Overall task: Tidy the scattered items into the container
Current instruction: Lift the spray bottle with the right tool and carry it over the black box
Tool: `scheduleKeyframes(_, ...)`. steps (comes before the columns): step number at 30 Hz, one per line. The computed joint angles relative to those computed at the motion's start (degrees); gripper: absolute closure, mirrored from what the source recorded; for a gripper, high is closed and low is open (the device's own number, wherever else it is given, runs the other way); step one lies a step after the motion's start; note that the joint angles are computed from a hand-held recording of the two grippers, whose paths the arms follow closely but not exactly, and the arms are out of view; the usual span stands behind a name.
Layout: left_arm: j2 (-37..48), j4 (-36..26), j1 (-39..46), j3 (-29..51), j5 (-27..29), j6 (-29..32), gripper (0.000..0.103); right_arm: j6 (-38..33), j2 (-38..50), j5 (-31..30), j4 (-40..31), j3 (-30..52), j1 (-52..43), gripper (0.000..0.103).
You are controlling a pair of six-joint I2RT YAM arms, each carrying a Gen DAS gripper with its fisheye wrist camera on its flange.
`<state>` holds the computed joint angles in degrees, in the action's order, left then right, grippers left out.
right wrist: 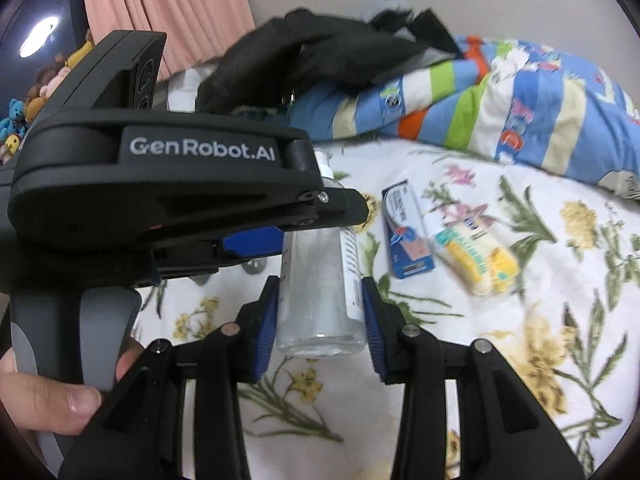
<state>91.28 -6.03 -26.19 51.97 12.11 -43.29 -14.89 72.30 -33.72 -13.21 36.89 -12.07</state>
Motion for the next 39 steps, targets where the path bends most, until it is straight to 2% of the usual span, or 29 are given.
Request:
scheduleKeyframes(6, -4.89, -7.24, -8.72, 4.62, -5.27, -2.68, 0.058, -6.87, -9.42, -6.13, -13.26, 2.04, -10.86, 0.063)
scheduleKeyframes(10, -5.05, -10.80, -15.25, 9.20, -8.79, -4.69, 0.058, -15.33, -12.64, -12.25, -23.99, 5.00, -22.19, 0.063)
scheduleKeyframes(16, -2.86, -14.16, -23.29, 15.08, -12.88, -7.15, 0.058, -34.02, -9.31, -19.72, -41.78, 12.17, -39.37, 0.063)
scheduleKeyframes(22, 2.48, -17.69, -31.21, 23.70, -16.73, -9.40, 0.058, -53.90, -1.50, -23.18, -57.28, 19.65, -54.56, 0.063)
scheduleKeyframes(29, 13.52, -19.02, -38.51, 36.26, -17.24, -11.67, 0.058, -68.40, 11.95, -21.84, -66.23, 30.79, -67.86, 0.063)
scheduleKeyframes(36, 29.40, -24.62, -44.61, 56.93, -16.37, -11.75, 0.058, -70.99, 25.21, -20.81, -66.28, 41.94, -75.94, 0.063)
scheduleKeyframes(39, 37.77, -29.42, -46.81, 69.33, -15.74, -11.67, 0.058, -71.21, 31.77, -20.27, -67.10, 47.99, -79.29, 0.063)
